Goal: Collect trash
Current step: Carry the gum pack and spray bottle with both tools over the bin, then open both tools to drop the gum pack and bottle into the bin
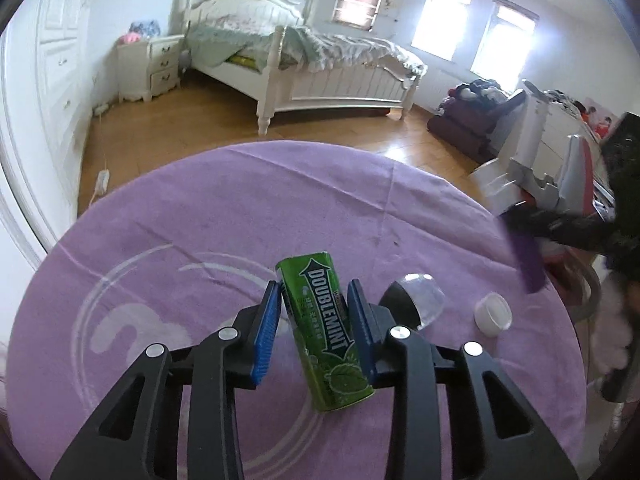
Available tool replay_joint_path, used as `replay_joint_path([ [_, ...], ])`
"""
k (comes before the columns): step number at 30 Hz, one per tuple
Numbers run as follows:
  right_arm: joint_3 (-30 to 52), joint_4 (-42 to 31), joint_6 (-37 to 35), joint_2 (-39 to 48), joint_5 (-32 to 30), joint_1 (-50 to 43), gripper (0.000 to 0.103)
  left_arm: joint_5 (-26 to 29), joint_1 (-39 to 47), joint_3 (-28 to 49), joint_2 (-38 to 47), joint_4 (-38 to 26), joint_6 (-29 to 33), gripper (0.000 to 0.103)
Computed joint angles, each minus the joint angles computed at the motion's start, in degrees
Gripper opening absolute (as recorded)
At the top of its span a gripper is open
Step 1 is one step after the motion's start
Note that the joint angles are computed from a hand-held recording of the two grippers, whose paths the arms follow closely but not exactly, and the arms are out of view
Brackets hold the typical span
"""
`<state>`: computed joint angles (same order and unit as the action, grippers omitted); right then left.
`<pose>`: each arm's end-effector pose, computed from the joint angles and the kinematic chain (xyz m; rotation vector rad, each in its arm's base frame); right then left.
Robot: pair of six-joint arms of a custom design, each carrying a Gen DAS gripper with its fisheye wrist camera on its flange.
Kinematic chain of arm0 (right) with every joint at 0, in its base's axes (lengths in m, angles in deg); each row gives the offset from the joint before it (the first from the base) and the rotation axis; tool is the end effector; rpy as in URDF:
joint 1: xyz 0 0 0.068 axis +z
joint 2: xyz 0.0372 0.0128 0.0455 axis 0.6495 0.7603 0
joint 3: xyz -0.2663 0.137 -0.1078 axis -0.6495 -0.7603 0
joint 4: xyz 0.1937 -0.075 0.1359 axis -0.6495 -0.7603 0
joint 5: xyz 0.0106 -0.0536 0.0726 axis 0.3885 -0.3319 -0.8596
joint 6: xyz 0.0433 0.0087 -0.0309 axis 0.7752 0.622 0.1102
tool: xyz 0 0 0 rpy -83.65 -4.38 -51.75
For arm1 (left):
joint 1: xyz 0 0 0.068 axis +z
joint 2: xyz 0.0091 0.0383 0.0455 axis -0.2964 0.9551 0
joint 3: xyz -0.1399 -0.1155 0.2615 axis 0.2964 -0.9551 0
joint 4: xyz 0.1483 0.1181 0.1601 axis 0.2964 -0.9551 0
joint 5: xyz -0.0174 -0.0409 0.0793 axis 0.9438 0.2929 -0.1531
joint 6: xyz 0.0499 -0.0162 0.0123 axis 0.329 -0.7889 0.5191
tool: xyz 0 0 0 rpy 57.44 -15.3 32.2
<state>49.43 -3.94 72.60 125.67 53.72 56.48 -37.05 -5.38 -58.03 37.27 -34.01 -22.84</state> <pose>0.3327 0.1102 0.1742 -0.3536 2.4297 0.6950 0.2566 0.0407 0.1529 0.0373 2.3572 -0.3008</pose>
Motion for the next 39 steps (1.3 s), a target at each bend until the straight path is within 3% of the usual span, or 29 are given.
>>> replay_joint_path([
  [4,-11.75,9.09,7.65,-9.71,-7.97,-5.22,0.029,6.59,4.0,-2.24,-3.3,-1.84,0.44,0.033],
  [9,-24.93,18.83,14.91,-19.05,-16.47,-14.51,0.029,11.98,4.56,-6.05,-14.74,-5.89,0.09,0.031],
  [12,-30.12,18.68,15.0,-23.86,-20.36,-20.78,0.029,10.09,-1.21,-7.27,-20.82,-7.19,-2.16,0.03],
  [17,-33.24,17.4,11.07,-24.6,-25.19,-31.18,0.028,2.03,-16.29,-8.33,-24.76,-4.28,-9.09,0.03],
  [21,-33.92,8.74,2.41,-27.86,-32.2,-44.14,0.028,-4.27,-28.83,-6.73,-24.55,-2.83,-14.29,0.03],
  [23,-33.23,1.52,-5.36,-28.13,-36.41,-52.45,0.028,-5.98,-33.41,-5.43,-23.23,-2.25,-15.5,0.03],
  [30,-24.39,-20.12,-31.49,-18.99,-43.18,-76.69,0.028,-13.5,-53.17,2.86,-13.6,0.32,-18.8,0.03],
  [33,-20.7,-23.42,-37.04,-14.94,-43.25,-84.55,0.028,-13.62,-58.51,9.0,-7.53,0.18,-18.64,0.03],
  [39,-15.57,-22.97,-41.24,-6.0,-42.2,-93.67,0.028,-12.01,-63.81,20.17,3.45,-2.4,-19.49,0.03],
])
